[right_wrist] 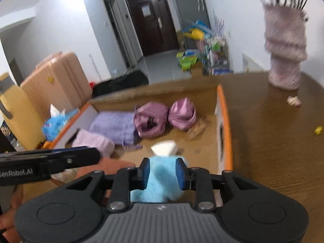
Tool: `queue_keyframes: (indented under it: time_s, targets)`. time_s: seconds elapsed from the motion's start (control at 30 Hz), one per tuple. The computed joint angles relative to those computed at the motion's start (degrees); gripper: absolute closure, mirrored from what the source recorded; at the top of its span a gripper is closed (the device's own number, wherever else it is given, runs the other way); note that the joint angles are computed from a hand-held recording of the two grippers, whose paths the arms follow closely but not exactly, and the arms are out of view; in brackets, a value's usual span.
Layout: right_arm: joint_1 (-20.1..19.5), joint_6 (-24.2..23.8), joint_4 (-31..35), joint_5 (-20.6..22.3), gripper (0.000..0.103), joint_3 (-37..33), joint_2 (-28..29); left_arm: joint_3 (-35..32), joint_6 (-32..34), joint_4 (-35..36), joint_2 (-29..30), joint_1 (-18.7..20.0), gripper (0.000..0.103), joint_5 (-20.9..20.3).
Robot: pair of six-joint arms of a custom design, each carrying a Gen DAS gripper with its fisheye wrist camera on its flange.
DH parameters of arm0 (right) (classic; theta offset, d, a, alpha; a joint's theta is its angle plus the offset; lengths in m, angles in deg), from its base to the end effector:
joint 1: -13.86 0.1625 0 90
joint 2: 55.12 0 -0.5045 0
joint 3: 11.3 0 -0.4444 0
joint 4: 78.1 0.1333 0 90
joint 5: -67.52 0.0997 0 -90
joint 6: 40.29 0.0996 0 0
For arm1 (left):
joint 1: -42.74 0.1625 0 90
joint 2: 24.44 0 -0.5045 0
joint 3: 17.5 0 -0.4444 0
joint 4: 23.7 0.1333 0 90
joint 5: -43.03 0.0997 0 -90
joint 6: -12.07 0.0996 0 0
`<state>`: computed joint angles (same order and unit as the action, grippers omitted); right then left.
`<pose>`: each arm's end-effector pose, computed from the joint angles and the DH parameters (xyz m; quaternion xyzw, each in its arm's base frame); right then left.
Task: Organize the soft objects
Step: 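Carry the blue plush with the right tool into the box and release, then withdraw the right tool from the box toward the white-yellow plush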
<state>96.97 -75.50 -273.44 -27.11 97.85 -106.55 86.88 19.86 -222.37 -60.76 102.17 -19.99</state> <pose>0.0413 -0.7024 0.1880 0.2078 -0.8904 0.3632 0.1794 -0.2054 -0.6986 0.0466 0.2232 0.8880 -0.3740 0.1478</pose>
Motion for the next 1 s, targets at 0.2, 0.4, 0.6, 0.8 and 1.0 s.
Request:
queue_keyframes:
  time_s: [0.2, 0.4, 0.6, 0.8, 1.0]
  targets:
    - [1.8, -4.9, -9.4, 0.7, 0.06, 7.1, -6.6, 7.3, 8.5, -13.1, -3.5, -4.3, 0.029, 11.3]
    - [2.5, -9.5, -21.2, 4.6, 0.039, 15.2, -11.2, 13.8, 20.2, -35.4, -3.8, -9.5, 0.014, 21.1]
    - [3.3, -9.5, -24.1, 6.7, 0.038, 20.0, -14.3, 18.7, 19.4, -39.0, -5.9, -13.2, 0.012, 23.1]
    - [0.6, -9.6, -31.5, 10.1, 0.034, 26.4, -14.4, 24.1, 18.8, -44.7, -4.7, -16.1, 0.009, 25.2]
    - [-6.9, -12.5, -45.2, 17.3, 0.034, 37.6, -10.2, 32.7, 11.0, -52.4, 0.6, -20.3, 0.009, 27.4]
